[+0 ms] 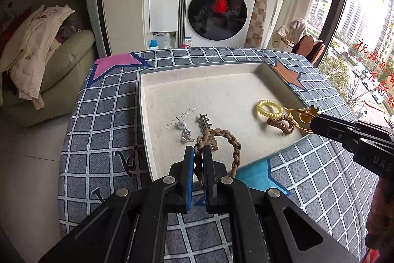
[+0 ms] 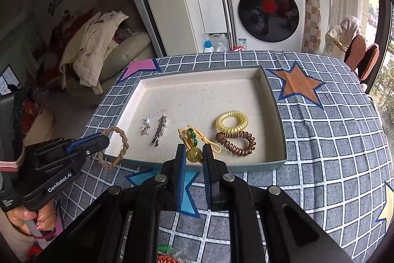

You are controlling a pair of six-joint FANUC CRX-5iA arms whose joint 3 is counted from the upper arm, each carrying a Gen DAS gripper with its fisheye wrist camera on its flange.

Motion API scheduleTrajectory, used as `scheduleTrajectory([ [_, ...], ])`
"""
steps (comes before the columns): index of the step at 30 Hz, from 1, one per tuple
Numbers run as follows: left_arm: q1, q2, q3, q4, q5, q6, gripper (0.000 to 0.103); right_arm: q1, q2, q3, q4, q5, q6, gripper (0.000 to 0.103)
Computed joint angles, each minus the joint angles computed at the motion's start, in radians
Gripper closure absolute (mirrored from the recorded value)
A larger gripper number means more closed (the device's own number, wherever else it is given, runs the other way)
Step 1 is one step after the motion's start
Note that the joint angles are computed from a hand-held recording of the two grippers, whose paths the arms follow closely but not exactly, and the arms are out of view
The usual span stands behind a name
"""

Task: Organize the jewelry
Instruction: 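Carry both bracelets into the teal tray and open both tools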

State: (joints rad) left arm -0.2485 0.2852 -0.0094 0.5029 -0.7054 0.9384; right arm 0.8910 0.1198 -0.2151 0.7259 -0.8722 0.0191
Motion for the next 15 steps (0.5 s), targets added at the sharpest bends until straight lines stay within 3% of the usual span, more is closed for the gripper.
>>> scheduleTrajectory([
  [8, -0.022, 0.108, 0.124, -0.109, -0.014, 0.123, 0.076, -0.078, 0.098, 0.073, -0.081, 0.059, 0.075, 0.089],
  [15, -0.047, 0.155, 0.183, -0.187, -0.020, 0.168, 0.076, -0.105, 0.172, 0.136, -0.144, 0.053, 0.145, 0.089],
])
